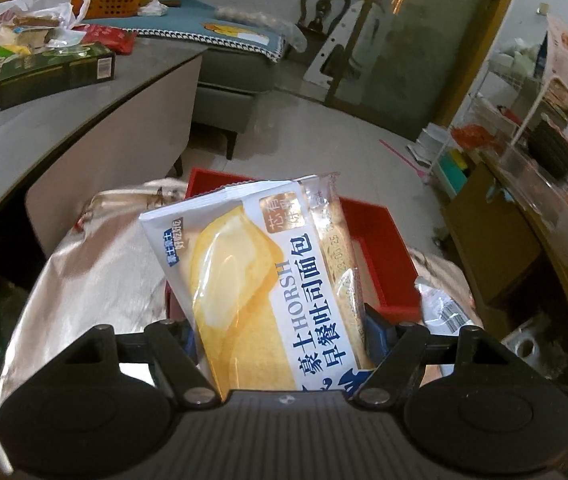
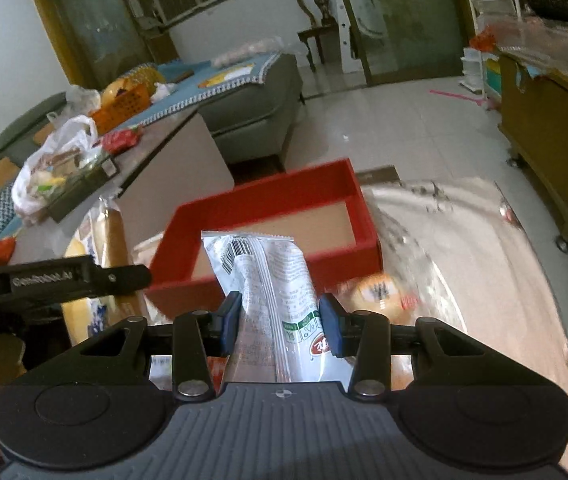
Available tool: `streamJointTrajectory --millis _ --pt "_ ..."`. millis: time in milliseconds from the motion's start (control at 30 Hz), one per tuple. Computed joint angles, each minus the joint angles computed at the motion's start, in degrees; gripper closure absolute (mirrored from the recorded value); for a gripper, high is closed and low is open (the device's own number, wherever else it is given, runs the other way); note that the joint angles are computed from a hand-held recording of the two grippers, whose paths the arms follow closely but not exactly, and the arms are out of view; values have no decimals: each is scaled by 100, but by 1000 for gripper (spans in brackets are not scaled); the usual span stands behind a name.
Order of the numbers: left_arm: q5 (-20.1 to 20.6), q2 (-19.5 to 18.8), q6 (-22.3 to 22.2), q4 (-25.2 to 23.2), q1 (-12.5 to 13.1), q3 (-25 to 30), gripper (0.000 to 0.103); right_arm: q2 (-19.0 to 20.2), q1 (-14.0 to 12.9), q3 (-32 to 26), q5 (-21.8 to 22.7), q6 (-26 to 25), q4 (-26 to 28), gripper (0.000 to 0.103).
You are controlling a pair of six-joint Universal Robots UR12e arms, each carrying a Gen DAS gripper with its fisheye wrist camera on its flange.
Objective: Organize snacks
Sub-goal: 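Lift both held snacks and carry them over the red box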
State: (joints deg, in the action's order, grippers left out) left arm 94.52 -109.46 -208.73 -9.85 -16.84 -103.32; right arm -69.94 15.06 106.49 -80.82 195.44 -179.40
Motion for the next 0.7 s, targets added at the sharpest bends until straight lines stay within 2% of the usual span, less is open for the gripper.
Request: streamJointTrajectory --millis 233,500,700 --pt "-24 -289 -80 -131 127 373 36 327 11 -518 -7 -3 91 53" --pt "218 -556 140 -251 123 751 36 700 72 -1123 43 -228 418 53" --pt "464 -704 313 -342 92 933 36 848 88 -1350 6 -298 564 53"
